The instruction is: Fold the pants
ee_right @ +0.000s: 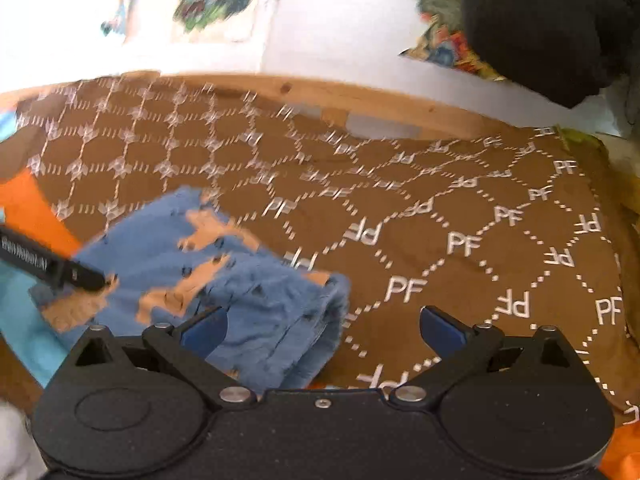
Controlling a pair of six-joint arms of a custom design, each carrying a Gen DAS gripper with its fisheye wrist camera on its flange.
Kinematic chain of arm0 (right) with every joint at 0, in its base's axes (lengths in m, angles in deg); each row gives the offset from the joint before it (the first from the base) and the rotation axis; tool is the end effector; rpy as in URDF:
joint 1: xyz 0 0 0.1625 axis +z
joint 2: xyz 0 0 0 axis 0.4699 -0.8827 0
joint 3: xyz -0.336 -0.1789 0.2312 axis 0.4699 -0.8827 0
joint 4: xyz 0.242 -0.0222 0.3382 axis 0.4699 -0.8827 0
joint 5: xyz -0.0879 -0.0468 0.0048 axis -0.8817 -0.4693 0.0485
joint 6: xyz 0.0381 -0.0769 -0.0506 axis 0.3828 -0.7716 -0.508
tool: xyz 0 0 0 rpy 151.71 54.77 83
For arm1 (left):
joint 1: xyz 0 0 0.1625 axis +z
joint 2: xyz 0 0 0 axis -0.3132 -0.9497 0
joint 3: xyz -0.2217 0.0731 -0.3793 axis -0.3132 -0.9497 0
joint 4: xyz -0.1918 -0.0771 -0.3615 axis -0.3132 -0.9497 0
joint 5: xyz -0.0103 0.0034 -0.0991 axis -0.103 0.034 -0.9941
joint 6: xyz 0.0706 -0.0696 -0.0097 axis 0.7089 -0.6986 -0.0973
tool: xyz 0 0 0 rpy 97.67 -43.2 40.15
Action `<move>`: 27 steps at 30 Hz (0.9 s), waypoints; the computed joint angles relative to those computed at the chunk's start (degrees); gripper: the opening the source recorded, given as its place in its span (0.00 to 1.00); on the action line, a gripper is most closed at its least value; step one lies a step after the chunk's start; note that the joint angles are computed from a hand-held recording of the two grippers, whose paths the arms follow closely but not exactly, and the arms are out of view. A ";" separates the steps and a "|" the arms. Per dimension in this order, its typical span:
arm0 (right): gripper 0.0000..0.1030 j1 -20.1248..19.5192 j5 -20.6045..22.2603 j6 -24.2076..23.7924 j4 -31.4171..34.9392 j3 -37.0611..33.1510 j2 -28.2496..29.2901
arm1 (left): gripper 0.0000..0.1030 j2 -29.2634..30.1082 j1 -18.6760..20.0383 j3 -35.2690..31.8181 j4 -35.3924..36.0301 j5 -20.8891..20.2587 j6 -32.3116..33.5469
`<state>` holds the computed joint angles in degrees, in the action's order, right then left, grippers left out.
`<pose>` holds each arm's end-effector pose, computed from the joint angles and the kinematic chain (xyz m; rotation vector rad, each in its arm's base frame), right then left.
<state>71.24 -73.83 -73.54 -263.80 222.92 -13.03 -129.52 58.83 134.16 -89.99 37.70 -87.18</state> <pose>0.1815 -0.4383 0.1094 1.0555 -2.1044 1.0731 -0.1385 -0.4119 0.1698 0.1422 2.1779 -0.9867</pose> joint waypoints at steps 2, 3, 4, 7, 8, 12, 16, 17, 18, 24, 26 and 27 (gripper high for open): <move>0.99 0.94 -4.99 -2.06 2.16 -1.27 1.17 | 1.00 0.35 0.20 0.71 -2.31 -0.13 1.28; 0.99 0.87 -5.88 -1.46 4.35 -1.49 0.90 | 1.00 0.40 0.41 1.06 -3.85 -0.51 1.82; 0.99 0.40 -5.39 0.20 5.49 -1.31 0.40 | 1.00 0.46 0.58 1.45 -5.62 -0.82 2.61; 0.99 -0.77 -3.49 4.18 8.73 -0.93 -1.39 | 1.00 1.08 0.54 2.47 -9.68 -0.75 5.77; 0.99 -0.98 -2.99 4.49 8.68 -0.78 -1.50 | 1.00 1.15 0.40 2.82 -10.61 -0.70 6.43; 0.99 -0.69 -0.17 2.70 3.46 0.16 -0.75 | 1.00 -2.08 -0.49 3.01 -5.60 -1.37 3.78; 0.99 -1.61 7.20 3.28 -2.43 0.25 -0.20 | 1.00 -0.11 -0.46 2.37 -18.51 -0.07 15.69; 0.99 -1.28 6.83 3.49 -3.53 -0.69 0.35 | 1.00 1.82 0.30 1.08 -23.66 -0.01 20.62; 0.99 -0.46 4.52 3.28 -4.59 -2.46 1.54 | 1.00 3.53 1.30 -0.83 -26.40 -0.24 24.27; 0.99 2.29 -8.76 0.76 -1.25 -12.33 6.58 | 1.00 15.41 7.38 -11.40 -39.14 -0.24 44.92; 0.99 2.12 -12.09 0.13 -1.71 -14.17 8.16 | 1.00 17.68 9.28 -13.19 -42.01 -0.13 47.99; 0.99 1.67 -12.46 0.05 -2.34 -14.43 8.61 | 1.00 18.07 10.23 -13.67 -42.45 -0.35 47.92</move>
